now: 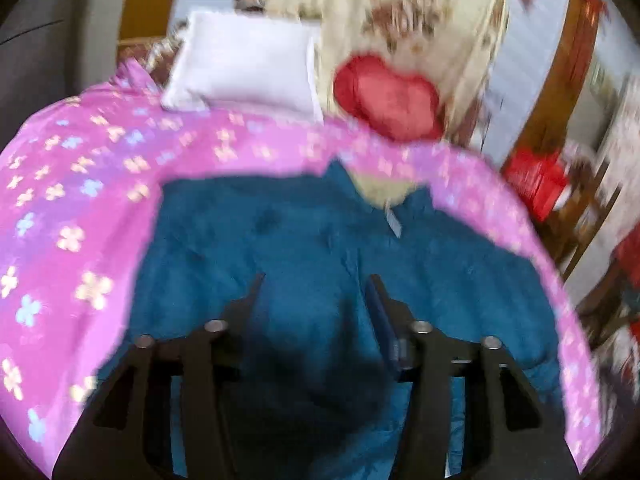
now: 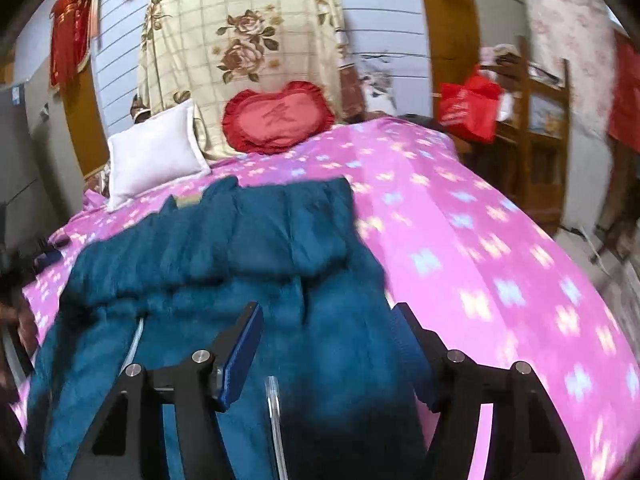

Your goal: Fold large clothes

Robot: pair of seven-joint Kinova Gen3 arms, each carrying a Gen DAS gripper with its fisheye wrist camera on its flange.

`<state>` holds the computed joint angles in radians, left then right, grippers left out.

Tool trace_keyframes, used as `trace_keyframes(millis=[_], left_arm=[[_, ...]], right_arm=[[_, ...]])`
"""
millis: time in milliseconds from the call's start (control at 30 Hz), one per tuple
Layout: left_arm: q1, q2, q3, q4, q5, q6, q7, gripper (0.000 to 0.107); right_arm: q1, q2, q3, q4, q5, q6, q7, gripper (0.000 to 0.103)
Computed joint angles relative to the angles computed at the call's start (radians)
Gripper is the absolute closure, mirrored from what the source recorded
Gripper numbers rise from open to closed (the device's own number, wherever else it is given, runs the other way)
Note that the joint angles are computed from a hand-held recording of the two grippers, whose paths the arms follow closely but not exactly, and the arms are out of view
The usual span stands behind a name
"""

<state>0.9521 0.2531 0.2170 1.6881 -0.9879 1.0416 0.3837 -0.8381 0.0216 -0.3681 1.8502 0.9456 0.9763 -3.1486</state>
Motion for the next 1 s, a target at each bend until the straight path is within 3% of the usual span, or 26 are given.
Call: trace_keyframes(millis=[33, 100, 200, 267, 333, 400, 467, 533, 633, 700, 733, 767, 833, 900, 1000], left_arm=[[-0.018, 0.029, 0.007, -0.026, 0.029, 0.015, -0.041, 0.090], [-0.006, 0.092, -0.013, -0.069, 0.059, 0.073, -0.098, 0.091], [0.034, 0.125, -0.044, -0.059, 0.054, 0.105, -0.092, 0.090], [0.046, 0.135, -0.050, -0.047, 0.053, 0.117, -0.087, 0.090], [0.050, 0.116, -0.064, -0.012, 0.056, 0.092, -0.041, 0.090], [0.044, 0.100, -0.063, 0.015, 0.054, 0.066, -0.003, 0.090], [0.042, 0.103, -0.056, 0.007, 0.060, 0.076, -0.003, 0.090], [0.043, 0.112, -0.053, -0.010, 0.070, 0.098, -0.013, 0.090], [0.042, 0.109, -0.054, -0.010, 0.071, 0.094, -0.013, 0.090], [0.041, 0.105, -0.054, -0.004, 0.071, 0.087, -0.005, 0.090], [0.038, 0.106, -0.053, -0.007, 0.074, 0.086, -0.010, 0.090], [0.035, 0.107, -0.053, -0.009, 0.077, 0.086, -0.014, 0.090], [0.032, 0.106, -0.053, -0.008, 0.082, 0.081, -0.016, 0.090], [0.031, 0.108, -0.054, -0.012, 0.085, 0.082, -0.021, 0.090], [0.031, 0.111, -0.056, -0.017, 0.090, 0.085, -0.026, 0.090]], right_arm=[[0.024, 0.015, 0.018, -0.024, -0.003, -0.037, 0.041, 0.038], [0.092, 0.060, 0.032, -0.079, -0.032, -0.119, 0.122, 0.038], [0.199, 0.130, -0.005, -0.135, -0.059, -0.227, 0.244, 0.038], [0.280, 0.215, -0.074, -0.186, -0.098, -0.238, 0.325, 0.038], [0.365, 0.303, -0.166, -0.226, -0.137, -0.189, 0.407, 0.036], [0.421, 0.339, -0.206, -0.247, -0.218, -0.171, 0.488, 0.032], [0.410, 0.353, -0.198, -0.298, -0.251, -0.117, 0.528, 0.035], [0.330, 0.337, -0.129, -0.342, -0.218, -0.071, 0.505, 0.050], [0.191, 0.293, 0.001, -0.363, -0.096, -0.078, 0.394, 0.050], [0.116, 0.324, 0.069, -0.434, -0.056, -0.037, 0.374, 0.039], [0.106, 0.364, 0.075, -0.480, -0.060, 0.003, 0.388, 0.026], [0.115, 0.410, 0.070, -0.526, -0.080, 0.039, 0.419, 0.024], [0.188, 0.489, 0.006, -0.577, -0.158, 0.062, 0.472, 0.024], [0.236, 0.511, -0.020, -0.554, -0.223, 0.023, 0.496, 0.021], [0.196, 0.453, 0.061, -0.485, -0.246, -0.037, 0.443, 0.021]])
